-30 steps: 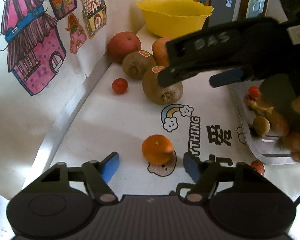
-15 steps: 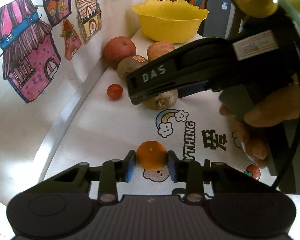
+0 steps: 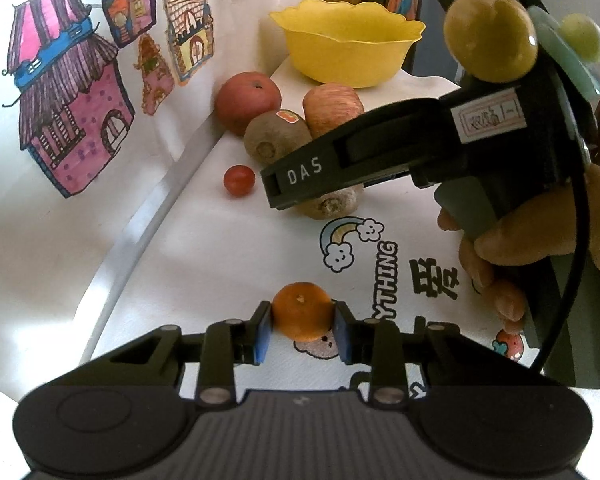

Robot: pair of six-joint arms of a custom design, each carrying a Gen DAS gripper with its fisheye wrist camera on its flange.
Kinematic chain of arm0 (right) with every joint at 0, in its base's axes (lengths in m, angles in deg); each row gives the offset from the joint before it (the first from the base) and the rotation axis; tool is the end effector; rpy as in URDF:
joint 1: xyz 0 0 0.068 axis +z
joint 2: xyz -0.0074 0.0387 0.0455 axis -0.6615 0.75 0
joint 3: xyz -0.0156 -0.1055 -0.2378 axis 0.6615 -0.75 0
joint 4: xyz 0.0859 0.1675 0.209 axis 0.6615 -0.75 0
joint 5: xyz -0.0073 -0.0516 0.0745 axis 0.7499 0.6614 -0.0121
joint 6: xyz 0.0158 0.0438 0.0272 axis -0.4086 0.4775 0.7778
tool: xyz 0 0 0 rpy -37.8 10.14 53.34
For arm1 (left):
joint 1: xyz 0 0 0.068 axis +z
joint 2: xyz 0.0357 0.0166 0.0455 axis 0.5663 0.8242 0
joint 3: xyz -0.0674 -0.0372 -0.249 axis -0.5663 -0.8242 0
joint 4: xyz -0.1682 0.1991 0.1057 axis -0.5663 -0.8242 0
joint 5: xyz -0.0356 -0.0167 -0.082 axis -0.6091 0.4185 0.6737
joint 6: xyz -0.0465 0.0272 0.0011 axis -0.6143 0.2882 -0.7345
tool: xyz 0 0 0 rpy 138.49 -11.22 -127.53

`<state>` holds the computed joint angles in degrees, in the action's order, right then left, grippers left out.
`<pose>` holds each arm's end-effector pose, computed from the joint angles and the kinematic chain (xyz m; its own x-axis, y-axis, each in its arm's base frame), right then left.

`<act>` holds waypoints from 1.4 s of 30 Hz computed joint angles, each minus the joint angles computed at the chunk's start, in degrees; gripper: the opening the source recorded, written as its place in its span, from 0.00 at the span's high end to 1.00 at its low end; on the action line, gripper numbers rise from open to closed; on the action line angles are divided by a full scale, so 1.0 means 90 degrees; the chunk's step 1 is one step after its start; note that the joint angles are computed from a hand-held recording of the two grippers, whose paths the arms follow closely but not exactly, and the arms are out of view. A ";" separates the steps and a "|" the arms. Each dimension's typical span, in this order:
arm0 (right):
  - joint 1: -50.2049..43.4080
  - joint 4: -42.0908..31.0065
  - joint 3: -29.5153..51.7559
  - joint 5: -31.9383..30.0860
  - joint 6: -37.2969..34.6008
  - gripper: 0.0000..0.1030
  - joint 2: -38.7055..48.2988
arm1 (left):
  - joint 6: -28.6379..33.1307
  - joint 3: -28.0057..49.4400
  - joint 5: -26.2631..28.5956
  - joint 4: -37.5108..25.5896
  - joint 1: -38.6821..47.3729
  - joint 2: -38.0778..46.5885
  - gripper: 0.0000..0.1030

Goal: Organize fruits
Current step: 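Close the left tool on the mandarin orange while the right tool grasps the kiwi, then carry the orange and kiwi over the metal tray with both tools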

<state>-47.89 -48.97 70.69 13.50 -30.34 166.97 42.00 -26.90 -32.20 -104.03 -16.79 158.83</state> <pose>0.2937 -0.0179 0.0786 -0.7586 -0.1518 -0.6336 -0.3478 0.9167 0.1968 0.1694 -0.1865 0.1342 -0.7898 0.0947 -0.6060 0.1090 0.9940 0.0133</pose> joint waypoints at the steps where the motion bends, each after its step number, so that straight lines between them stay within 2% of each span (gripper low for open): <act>1: -0.0014 -0.0006 -0.0025 -0.0012 -0.0002 0.41 -0.0038 | -0.0006 -0.0007 0.0004 0.0001 0.0005 -0.0010 0.66; 8: -0.0242 -0.0084 -0.0269 -0.0249 -0.0131 0.41 -0.0275 | -0.0038 -0.0036 0.0007 -0.0002 -0.0009 -0.0049 0.67; 15: -0.0756 -0.0333 -0.0699 -0.0642 -0.0232 0.41 -0.0957 | -0.0147 0.0002 -0.0044 -0.0103 -0.0149 -0.0077 0.67; 22: -0.1582 -0.1146 -0.1005 -0.1033 -0.0598 0.41 -0.1959 | -0.0289 0.0265 -0.0224 -0.0289 -0.0479 0.0007 0.67; 26: -0.2414 -0.1932 -0.1042 -0.1376 -0.1165 0.41 -0.2579 | -0.0255 0.0555 -0.0304 -0.0327 -0.0656 0.0165 0.67; 31: -0.3666 -0.2836 -0.0823 -0.1753 -0.2097 0.41 -0.2852 | -0.0123 0.1049 -0.0363 -0.0234 -0.0856 0.0576 0.67; 35: -0.4682 -0.3482 -0.0483 -0.1927 -0.2859 0.41 -0.2680 | 0.0027 0.1459 -0.0337 -0.0096 -0.0937 0.0992 0.67; 42: -0.5954 -0.4127 0.0080 -0.2093 -0.3900 0.41 -0.2067 | 0.0396 0.2488 -0.0289 0.0143 -0.0986 0.2005 0.67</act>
